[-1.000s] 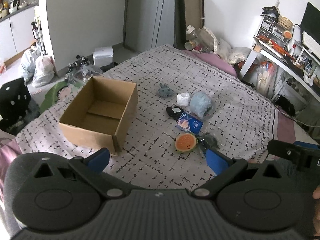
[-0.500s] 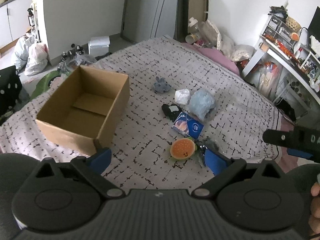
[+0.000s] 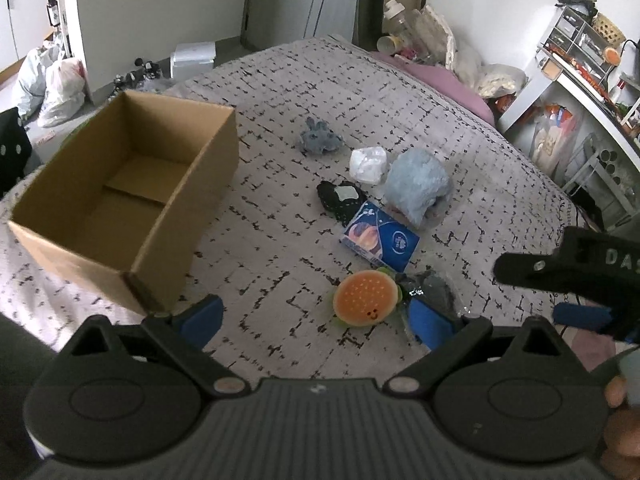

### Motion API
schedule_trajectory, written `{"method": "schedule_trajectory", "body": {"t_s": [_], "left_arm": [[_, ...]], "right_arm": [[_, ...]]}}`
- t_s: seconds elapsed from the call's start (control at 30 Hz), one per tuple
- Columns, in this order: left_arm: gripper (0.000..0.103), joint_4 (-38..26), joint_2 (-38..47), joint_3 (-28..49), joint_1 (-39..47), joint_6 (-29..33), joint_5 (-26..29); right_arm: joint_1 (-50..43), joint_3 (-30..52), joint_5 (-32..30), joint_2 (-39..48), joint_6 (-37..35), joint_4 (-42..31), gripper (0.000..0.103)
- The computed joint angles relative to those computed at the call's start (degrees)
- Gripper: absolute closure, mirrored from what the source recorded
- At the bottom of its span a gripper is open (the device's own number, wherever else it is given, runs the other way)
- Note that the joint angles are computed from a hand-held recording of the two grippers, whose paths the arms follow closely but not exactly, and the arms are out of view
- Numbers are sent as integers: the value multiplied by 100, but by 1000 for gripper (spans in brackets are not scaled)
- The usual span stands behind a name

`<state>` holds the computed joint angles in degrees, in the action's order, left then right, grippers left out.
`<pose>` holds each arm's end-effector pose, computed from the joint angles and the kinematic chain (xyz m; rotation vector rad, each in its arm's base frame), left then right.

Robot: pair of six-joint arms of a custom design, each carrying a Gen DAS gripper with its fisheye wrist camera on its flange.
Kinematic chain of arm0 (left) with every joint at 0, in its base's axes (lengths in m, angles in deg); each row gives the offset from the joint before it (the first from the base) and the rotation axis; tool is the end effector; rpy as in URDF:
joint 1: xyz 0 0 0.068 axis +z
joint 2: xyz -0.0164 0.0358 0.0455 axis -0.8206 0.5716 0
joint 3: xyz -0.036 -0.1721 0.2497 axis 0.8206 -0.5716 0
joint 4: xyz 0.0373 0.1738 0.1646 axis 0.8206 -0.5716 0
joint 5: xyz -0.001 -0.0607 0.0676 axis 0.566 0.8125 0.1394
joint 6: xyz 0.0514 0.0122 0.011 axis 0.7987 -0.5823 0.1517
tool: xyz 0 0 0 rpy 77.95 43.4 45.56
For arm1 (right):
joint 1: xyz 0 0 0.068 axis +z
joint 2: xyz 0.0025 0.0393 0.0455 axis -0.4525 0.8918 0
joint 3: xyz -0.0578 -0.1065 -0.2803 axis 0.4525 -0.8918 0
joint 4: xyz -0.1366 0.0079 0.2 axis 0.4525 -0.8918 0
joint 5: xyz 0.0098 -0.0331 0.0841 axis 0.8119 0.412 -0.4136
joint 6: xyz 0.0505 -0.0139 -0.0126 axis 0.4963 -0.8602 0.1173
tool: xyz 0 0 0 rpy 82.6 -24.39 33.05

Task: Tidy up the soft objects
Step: 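Lower left gripper onto burger plush while right gripper grasps bagged black item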

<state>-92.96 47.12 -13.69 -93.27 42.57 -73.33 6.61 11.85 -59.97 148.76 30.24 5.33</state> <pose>0.2942 -0.2373 0.2488 0.6962 2.5125 -0.4884 0.1962 0.1135 0.2420 1.1079 2.3343 0.1719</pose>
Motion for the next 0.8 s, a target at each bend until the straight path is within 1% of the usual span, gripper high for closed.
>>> {"method": "schedule_trajectory", "body": {"t_s": [0.13,0.27,0.37,0.47,0.53,0.6,0.67,0.73,0.8], "left_arm": [[5,-95,352,256,-200,-64,-367],[6,-187,656,503,-270,-162,-270],[6,-152,884,658,-367,-293,-314],[7,-280,1150,924,-453,-462,-359],[8,-368,1328,1103,-527,-513,-489],[9,-398,1456,1207,-552,-572,-484],[9,-447,1589,1295,-567,-658,-411],[12,-491,1704,1376,-599,-735,-406],[15,-517,1793,1432,-637,-806,-360]], "right_arm": [[-360,-360,-433,-24,-13,519,1],[-765,-734,-951,-63,-43,1124,1],[-1075,-1006,-1319,-35,71,1525,1],[-1316,-1126,-1592,112,29,1791,1],[-1499,-1256,-1905,209,-3,2085,1],[-1658,-1358,-2137,306,27,2281,1],[-1792,-1439,-2331,397,76,2459,1],[-1918,-1570,-2491,444,184,2702,1],[-1954,-1591,-2483,508,241,2764,1]]}}
